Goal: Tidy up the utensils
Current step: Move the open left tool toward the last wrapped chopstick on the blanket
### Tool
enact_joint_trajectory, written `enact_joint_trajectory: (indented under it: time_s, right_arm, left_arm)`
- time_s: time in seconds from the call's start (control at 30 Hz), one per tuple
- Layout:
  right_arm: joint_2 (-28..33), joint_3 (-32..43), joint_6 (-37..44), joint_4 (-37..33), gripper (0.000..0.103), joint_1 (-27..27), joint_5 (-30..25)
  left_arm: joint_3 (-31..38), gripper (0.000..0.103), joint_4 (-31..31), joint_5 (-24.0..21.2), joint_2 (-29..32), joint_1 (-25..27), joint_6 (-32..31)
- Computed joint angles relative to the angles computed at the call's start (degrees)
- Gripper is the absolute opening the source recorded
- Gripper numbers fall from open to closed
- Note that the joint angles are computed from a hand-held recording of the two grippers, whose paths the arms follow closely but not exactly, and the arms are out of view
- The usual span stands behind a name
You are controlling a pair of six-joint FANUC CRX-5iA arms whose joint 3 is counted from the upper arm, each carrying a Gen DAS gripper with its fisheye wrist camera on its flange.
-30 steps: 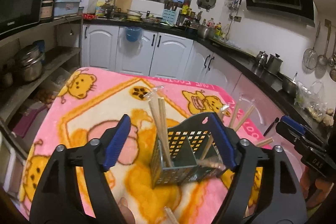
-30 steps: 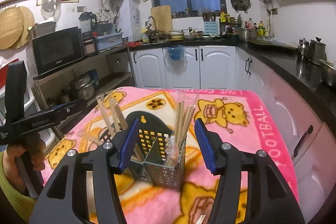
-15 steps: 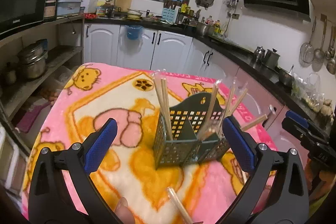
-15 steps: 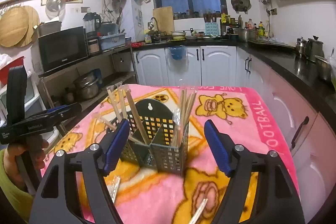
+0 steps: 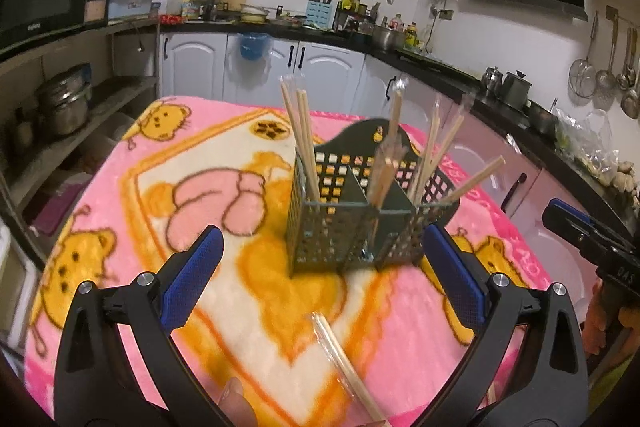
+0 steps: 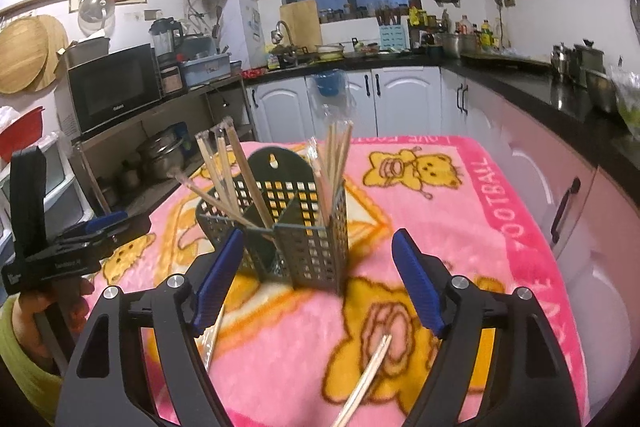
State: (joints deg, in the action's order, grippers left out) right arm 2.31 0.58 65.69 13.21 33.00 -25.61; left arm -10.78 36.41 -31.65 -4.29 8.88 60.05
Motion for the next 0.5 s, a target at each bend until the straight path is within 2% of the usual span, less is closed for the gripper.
enact_joint_trajectory:
  time_s: [0.5]
  right_arm:
    - [-0.66,-2.70,1.68,-3.55,0.074,-0.47,-2.52]
  left_arm:
    - [-1.25,0.092,-4.83,-2.77,0.54,-1.70,3.24]
